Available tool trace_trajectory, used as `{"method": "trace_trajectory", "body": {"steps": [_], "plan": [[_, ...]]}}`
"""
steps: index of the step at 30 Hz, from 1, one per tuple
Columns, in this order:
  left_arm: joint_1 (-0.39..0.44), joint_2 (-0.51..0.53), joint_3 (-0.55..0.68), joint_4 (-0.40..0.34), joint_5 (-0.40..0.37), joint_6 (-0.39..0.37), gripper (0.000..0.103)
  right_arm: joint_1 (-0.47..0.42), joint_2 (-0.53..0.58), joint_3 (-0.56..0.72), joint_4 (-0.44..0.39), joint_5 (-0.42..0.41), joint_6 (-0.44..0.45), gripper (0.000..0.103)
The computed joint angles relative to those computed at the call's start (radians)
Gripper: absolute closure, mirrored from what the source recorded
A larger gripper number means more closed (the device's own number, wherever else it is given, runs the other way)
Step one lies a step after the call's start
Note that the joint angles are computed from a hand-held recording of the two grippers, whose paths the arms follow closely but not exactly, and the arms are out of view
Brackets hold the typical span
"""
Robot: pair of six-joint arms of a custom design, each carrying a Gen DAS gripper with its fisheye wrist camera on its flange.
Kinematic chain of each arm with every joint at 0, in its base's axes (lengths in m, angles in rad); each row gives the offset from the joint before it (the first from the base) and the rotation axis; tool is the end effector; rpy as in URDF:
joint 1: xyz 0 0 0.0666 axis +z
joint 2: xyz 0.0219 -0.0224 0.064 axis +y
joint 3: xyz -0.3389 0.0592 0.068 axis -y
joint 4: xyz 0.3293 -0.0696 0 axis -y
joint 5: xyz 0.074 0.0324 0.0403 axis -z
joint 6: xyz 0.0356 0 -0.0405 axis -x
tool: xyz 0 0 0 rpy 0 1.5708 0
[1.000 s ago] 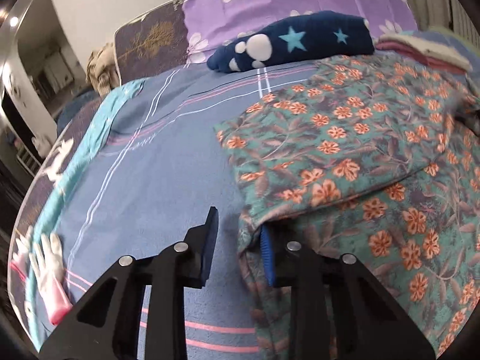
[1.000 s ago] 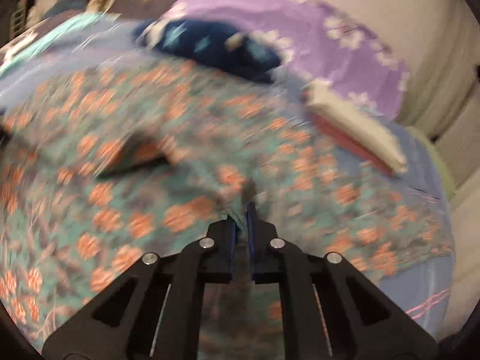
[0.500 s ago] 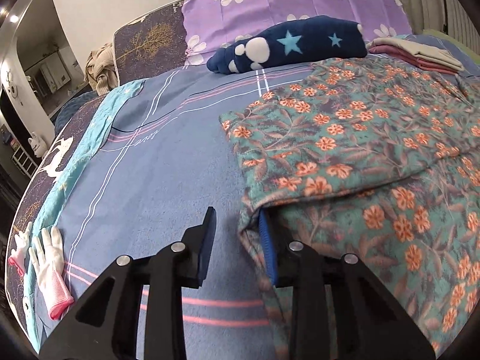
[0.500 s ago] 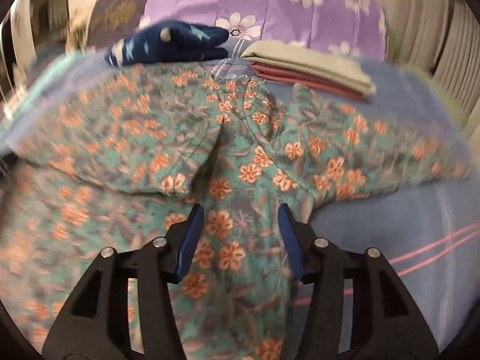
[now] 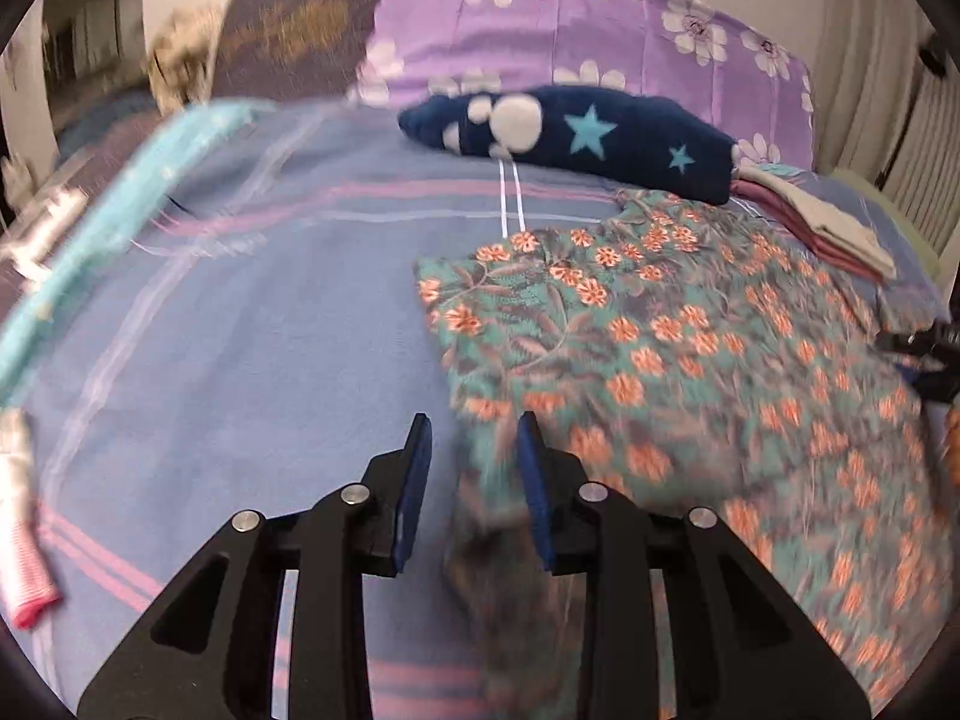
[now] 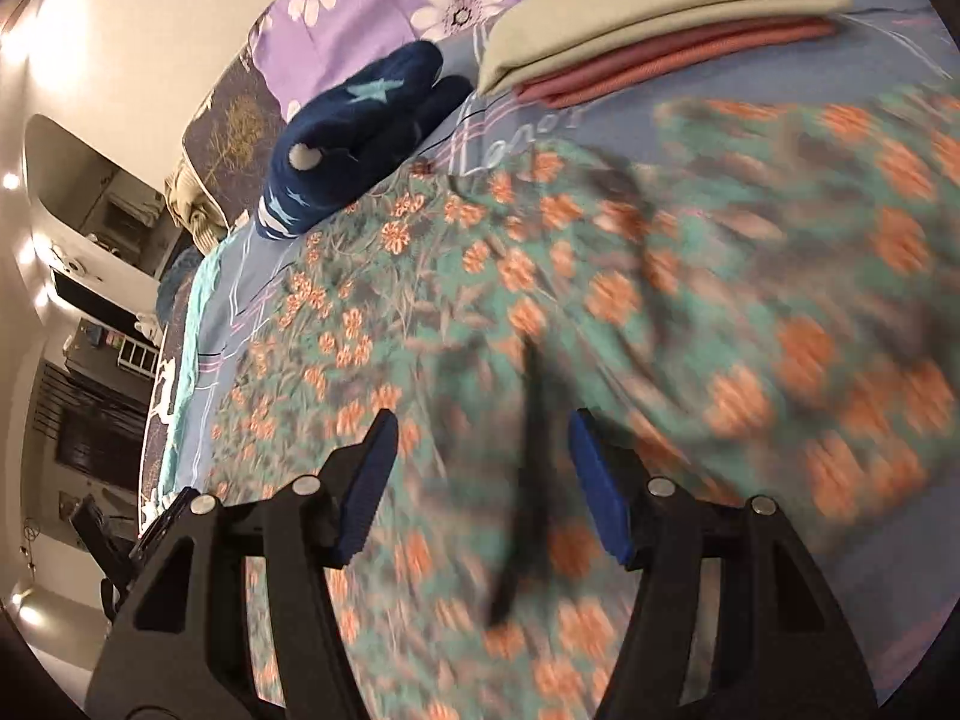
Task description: Fold small clothes
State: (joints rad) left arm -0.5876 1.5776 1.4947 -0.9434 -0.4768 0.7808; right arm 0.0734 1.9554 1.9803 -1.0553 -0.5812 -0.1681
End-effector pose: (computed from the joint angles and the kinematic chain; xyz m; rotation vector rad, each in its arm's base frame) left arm 0.4041 -0.2500 0.3513 -0.3983 2.4015 0.0288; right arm 0.5915 0.0627 0.3384 -0.0904 2.5600 0.8431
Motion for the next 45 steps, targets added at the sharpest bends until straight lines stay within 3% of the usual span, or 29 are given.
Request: {"method": "trace_trajectory", "body": {"steps": [1, 3, 5, 6, 7, 10, 11, 13, 16, 18, 20, 22, 25, 27, 28, 29, 30, 31, 35, 37, 38, 41, 43, 45], "plan": [[0.022, 0.019, 0.013, 0.006, 0.025, -0.008, 0.061, 0.016, 0.015, 0.028, -0.008, 0.014, 0.009, 0.050], [0.067, 0.064, 0.048, 0.015, 0.074, -0.029, 0.060, 0.038, 0.051, 0.098, -0.061, 0.023, 0.067, 0.097], [0.097, 0.083, 0.061, 0.043, 0.110, -0.040, 0.064, 0.058, -0.001, 0.046, 0.017, 0.038, 0.098, 0.097], [0.110, 0.087, 0.066, 0.061, 0.121, -0.048, 0.076, 0.066, -0.061, -0.027, 0.112, 0.050, 0.112, 0.097], [0.116, 0.084, 0.064, 0.080, 0.127, -0.055, 0.100, 0.070, -0.095, -0.068, 0.174, 0.051, 0.115, 0.097], [0.114, 0.046, 0.023, 0.148, 0.088, -0.061, 0.101, 0.072, -0.163, -0.148, 0.305, 0.094, 0.110, 0.097], [0.107, 0.037, 0.014, 0.147, 0.061, -0.061, 0.101, 0.074, -0.157, -0.145, 0.312, 0.118, 0.115, 0.097], [0.102, 0.032, -0.002, 0.141, 0.021, -0.057, 0.100, 0.079, -0.095, -0.077, 0.230, 0.202, 0.155, 0.096], [0.123, 0.031, -0.034, 0.156, 0.069, -0.025, 0.100, 0.076, -0.030, -0.033, 0.164, 0.296, 0.138, 0.087], [0.134, 0.012, -0.063, 0.186, 0.093, -0.012, 0.099, 0.055, -0.053, -0.090, 0.207, 0.247, 0.090, 0.083], [0.132, 0.011, -0.051, 0.166, 0.075, -0.005, 0.098, 0.044, -0.085, -0.134, 0.230, 0.211, 0.092, 0.082], [0.117, 0.012, -0.025, 0.131, 0.032, -0.017, 0.098, 0.044, -0.133, -0.187, 0.254, 0.177, 0.140, 0.082], [0.087, -0.016, -0.036, 0.181, 0.032, -0.060, 0.098, 0.043, -0.172, -0.230, 0.249, 0.097, 0.204, 0.080], [0.064, 0.001, -0.011, 0.171, 0.023, -0.086, 0.089, 0.060, -0.153, -0.221, 0.199, 0.110, 0.234, 0.068], [0.056, 0.027, 0.018, 0.131, 0.007, -0.092, 0.076, 0.069, -0.133, -0.208, 0.170, 0.159, 0.251, 0.066], [0.049, 0.067, 0.060, 0.062, -0.017, -0.087, 0.062, 0.081, -0.119, -0.213, 0.172, 0.203, 0.264, 0.067], [0.046, 0.128, 0.115, -0.033, -0.045, -0.084, 0.058, 0.084, -0.134, -0.252, 0.224, 0.212, 0.273, 0.067], [0.039, 0.164, 0.142, -0.078, -0.088, -0.098, 0.049, 0.088, -0.151, -0.278, 0.252, 0.219, 0.278, 0.066], [0.042, 0.148, 0.147, -0.111, -0.111, -0.062, 0.044, 0.097, -0.176, -0.284, 0.210, 0.254, 0.322, 0.046], [0.038, 0.127, 0.137, -0.119, -0.117, -0.037, 0.045, 0.093, -0.218, -0.318, 0.216, 0.304, 0.350, 0.046], [0.031, 0.098, 0.113, -0.092, -0.119, -0.031, 0.045, 0.071, -0.247, -0.348, 0.247, 0.294, 0.323, 0.046], [-0.004, 0.057, 0.111, -0.054, -0.177, -0.037, 0.045, -0.038, -0.325, -0.423, 0.372, 0.222, 0.199, 0.065], [-0.033, 0.064, 0.160, -0.050, -0.242, -0.073, 0.042, -0.116, -0.331, -0.412, 0.405, 0.230, 0.126, 0.067], [-0.049, 0.081, 0.203, -0.026, -0.240, -0.122, 0.038, -0.207, -0.306, -0.364, 0.390, 0.205, 0.037, 0.082]]}}
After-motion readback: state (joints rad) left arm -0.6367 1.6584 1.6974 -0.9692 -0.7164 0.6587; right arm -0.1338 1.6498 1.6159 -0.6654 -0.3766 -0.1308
